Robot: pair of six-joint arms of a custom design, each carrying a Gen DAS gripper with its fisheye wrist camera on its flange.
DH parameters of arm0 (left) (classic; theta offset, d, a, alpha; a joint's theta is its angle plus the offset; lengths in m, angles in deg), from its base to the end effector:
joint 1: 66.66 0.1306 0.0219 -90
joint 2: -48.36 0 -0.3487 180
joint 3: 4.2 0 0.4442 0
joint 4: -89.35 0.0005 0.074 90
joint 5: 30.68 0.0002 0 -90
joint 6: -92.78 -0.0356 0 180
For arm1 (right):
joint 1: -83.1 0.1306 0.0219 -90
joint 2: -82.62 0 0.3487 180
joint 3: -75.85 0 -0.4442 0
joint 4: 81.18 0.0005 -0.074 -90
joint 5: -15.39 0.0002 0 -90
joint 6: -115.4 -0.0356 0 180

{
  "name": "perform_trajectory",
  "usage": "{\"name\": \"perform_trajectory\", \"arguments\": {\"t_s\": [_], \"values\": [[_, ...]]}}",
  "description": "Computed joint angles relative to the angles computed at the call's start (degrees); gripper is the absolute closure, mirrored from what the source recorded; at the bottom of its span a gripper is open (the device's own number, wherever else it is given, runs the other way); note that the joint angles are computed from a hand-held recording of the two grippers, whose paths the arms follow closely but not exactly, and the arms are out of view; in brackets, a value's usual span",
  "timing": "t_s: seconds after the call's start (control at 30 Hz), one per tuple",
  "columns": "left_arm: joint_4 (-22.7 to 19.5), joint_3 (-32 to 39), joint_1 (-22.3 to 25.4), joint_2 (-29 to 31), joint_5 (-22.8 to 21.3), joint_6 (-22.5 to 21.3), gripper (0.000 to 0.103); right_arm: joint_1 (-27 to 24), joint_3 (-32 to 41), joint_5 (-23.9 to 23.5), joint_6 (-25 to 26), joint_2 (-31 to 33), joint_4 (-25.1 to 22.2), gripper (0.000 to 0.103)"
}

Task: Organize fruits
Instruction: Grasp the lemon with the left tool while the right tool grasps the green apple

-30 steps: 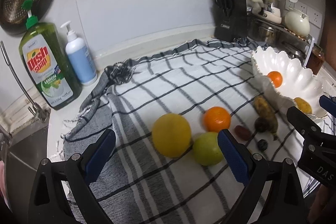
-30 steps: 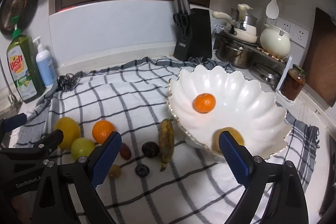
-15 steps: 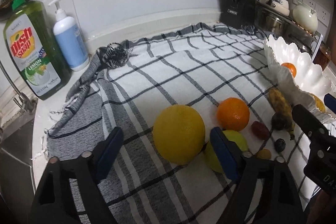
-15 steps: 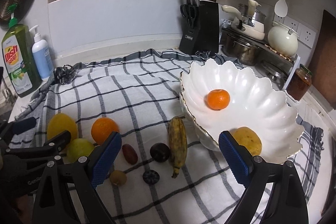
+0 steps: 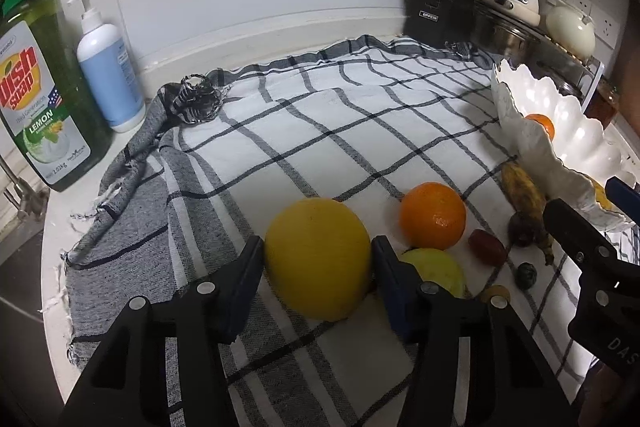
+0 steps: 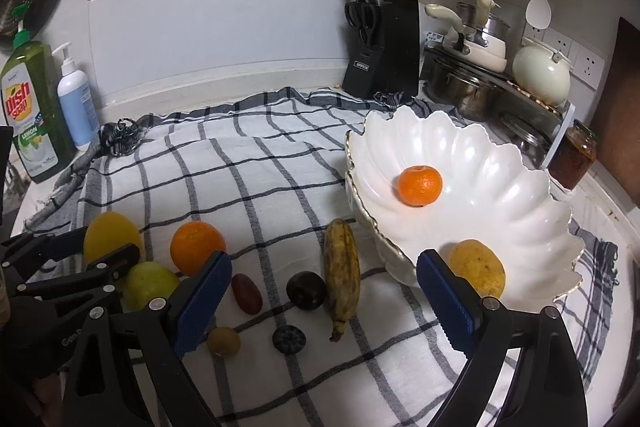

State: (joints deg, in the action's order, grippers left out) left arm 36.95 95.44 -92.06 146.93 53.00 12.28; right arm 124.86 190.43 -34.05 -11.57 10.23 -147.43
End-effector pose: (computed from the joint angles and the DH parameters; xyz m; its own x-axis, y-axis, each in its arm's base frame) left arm 0.5310 -0.2483 0.3982 -0.7557 0.1772 -0.6305 0.2428 0.9699 -0.0184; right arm 0.4781 0.3951 0.4299 -0.6676 0.0164 -0.7443 0.1794 0.9739 -0.1394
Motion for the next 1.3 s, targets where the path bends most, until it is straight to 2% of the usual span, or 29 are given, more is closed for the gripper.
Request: {"name": "perform_trajectory", "arguments": {"t_s": [0.27, 0.57, 0.87, 1.1, 1.17, 1.2, 1.3], "values": [[-0.3, -2.8, 0.3, -3.8, -2.1, -0.1, 0.05, 0.5, -0.5, -0.6, 0.9, -0.5, 1.7, 0.008], [0.0, -7.5, 3.3, -9.1, -4.6, 0.9, 0.05, 2.5, 4.2, -3.5, 3.7, 3.5, 3.3, 0.009], [0.5, -10.7, 5.9, -11.6, -5.6, 2.4, 0.05, 3.1, 10.8, -9.1, 1.8, 10.1, 0.3, 0.011], [0.6, -11.7, 6.6, -12.3, -5.2, 2.8, 0.05, 2.5, 14.2, -14.3, 0.1, 13.9, -3.3, 0.038], [0.6, -11.8, 6.6, -12.4, -5.2, 2.8, 0.05, 2.3, 13.7, -15.7, 0.1, 14.0, -2.5, 0.045], [0.6, -11.8, 6.5, -12.4, -5.1, 2.8, 0.05, 2.3, 13.1, -15.8, 0.2, 13.6, -1.7, 0.052], [0.4, -11.6, 6.4, -12.4, -5.1, 3.0, 0.05, 2.4, 13.0, -16.1, 0.8, 13.5, -1.4, 0.053]]}}
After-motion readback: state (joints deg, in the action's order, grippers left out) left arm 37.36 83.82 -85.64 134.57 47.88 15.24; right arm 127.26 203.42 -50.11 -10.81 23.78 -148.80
